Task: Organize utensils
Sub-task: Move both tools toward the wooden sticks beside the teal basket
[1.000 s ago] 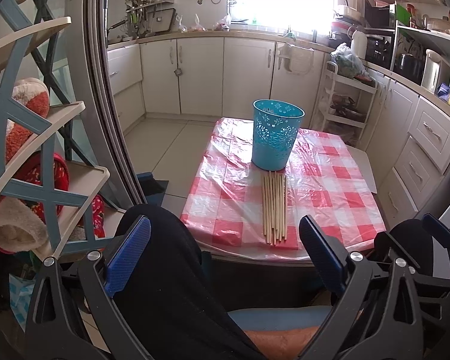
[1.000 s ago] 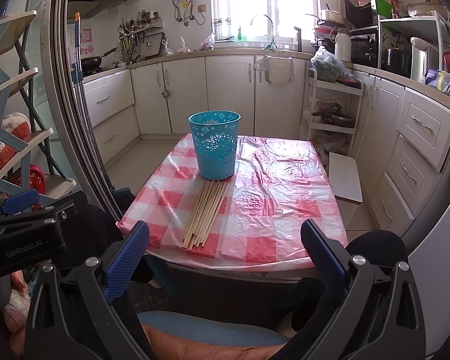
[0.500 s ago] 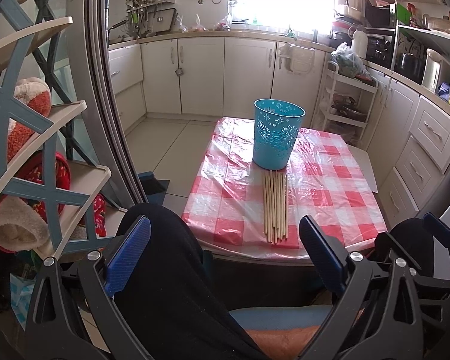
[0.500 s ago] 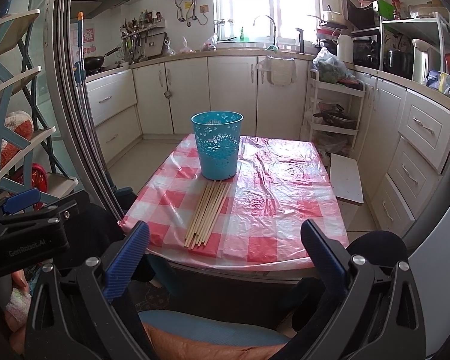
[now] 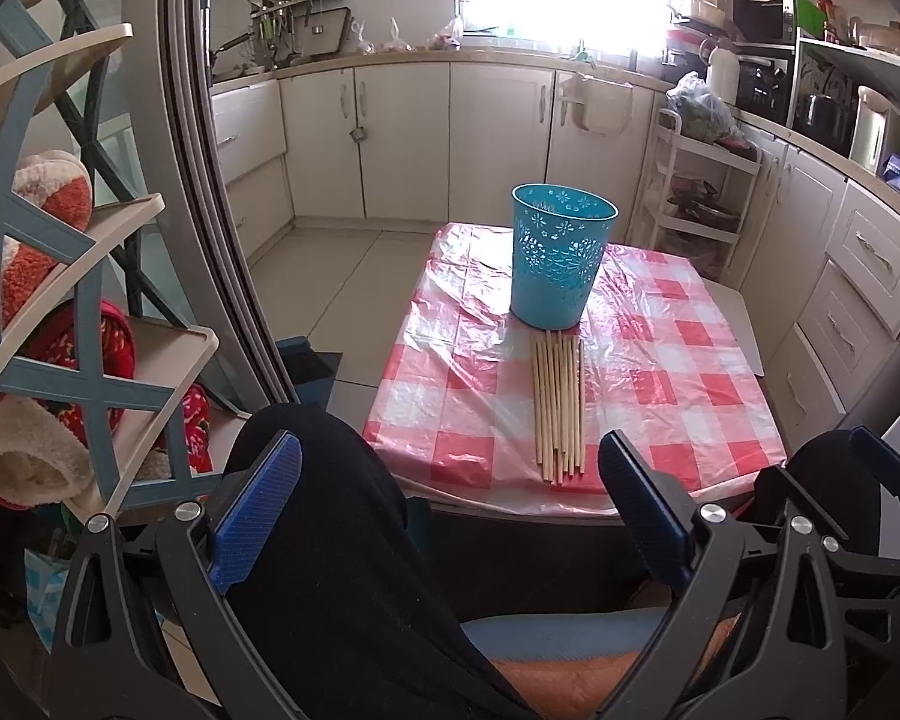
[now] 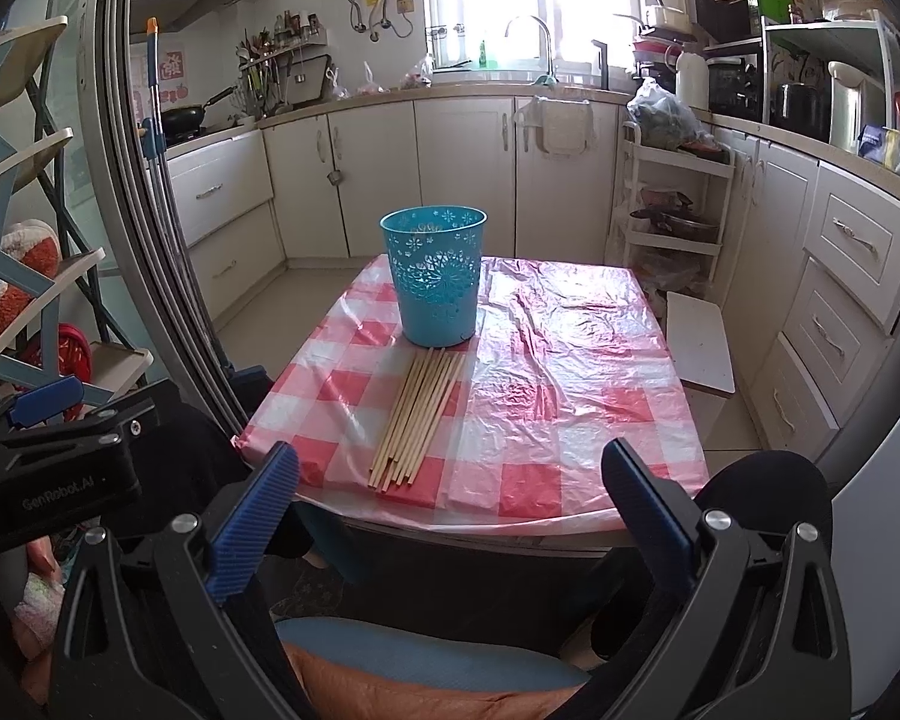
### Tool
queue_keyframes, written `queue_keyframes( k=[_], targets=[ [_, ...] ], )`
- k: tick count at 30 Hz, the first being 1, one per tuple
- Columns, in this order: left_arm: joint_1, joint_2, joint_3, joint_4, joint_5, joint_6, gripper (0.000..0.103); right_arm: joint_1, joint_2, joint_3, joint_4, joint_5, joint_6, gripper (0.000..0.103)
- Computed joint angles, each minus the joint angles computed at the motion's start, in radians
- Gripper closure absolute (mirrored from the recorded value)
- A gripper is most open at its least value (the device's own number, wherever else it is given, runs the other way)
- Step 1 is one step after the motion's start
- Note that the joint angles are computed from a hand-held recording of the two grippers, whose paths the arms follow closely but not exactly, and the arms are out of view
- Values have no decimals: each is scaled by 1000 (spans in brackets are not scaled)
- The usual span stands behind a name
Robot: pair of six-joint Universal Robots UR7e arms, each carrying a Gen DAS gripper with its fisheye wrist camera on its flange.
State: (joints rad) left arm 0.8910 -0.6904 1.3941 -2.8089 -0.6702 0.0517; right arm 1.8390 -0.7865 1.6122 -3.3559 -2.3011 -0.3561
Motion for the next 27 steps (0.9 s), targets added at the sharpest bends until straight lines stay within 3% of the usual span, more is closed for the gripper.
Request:
queue_keyframes(
  k=[27],
  targets=[
    [47,101,-149,164,10,-29,8,-63,38,-87,180,11,93,6]
  ],
)
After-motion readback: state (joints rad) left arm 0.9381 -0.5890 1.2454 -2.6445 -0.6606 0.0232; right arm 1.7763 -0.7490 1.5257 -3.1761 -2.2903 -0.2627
